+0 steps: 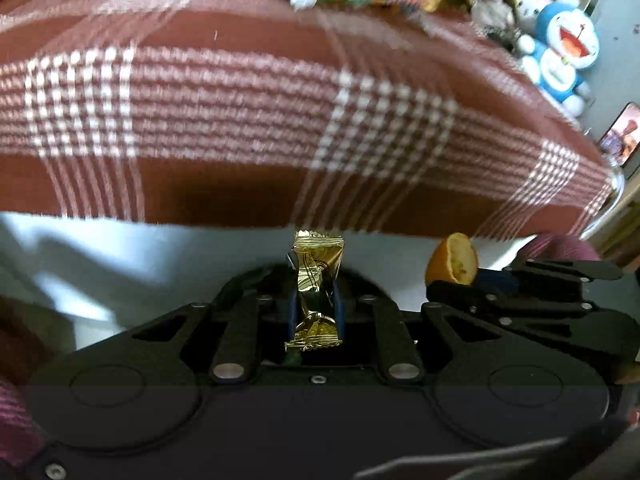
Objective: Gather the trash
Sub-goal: 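Carry gold wrapper and orange peel down into the white bin with both tools, then open both tools to release the items and raise them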
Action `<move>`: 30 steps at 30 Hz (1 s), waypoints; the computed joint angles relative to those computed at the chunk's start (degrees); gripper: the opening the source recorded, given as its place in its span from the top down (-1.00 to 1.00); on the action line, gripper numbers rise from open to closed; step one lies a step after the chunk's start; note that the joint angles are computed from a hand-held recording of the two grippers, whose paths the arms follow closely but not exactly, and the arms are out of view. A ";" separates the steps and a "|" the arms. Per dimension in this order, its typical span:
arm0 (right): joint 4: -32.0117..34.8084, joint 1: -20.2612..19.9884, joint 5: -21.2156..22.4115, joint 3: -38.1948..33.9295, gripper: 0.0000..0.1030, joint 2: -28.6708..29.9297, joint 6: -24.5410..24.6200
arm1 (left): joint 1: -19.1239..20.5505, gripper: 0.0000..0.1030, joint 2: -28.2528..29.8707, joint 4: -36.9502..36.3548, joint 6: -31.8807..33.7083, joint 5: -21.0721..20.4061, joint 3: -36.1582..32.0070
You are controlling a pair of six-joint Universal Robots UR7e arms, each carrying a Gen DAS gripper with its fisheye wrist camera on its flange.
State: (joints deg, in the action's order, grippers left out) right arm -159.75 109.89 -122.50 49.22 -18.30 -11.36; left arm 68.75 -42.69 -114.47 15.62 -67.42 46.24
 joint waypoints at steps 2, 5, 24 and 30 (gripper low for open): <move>1.31 -0.40 0.28 0.59 0.38 -0.17 1.34 | 0.43 0.68 0.90 2.24 -1.59 0.54 -1.19; 3.10 -0.87 0.72 1.05 0.37 -0.34 2.88 | 0.88 0.68 1.97 4.61 -3.05 1.23 -2.40; 4.24 -1.28 2.28 -1.10 0.01 0.63 2.01 | 0.81 0.37 3.83 5.32 -2.08 3.07 -4.32; 2.24 -1.35 2.80 -0.96 -0.41 0.67 2.18 | 0.42 -0.01 3.57 2.82 -1.57 4.47 -3.34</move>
State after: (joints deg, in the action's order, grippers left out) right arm -157.50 108.54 -119.70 48.26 -17.63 -9.18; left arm 69.17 -39.12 -111.65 14.05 -62.95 42.90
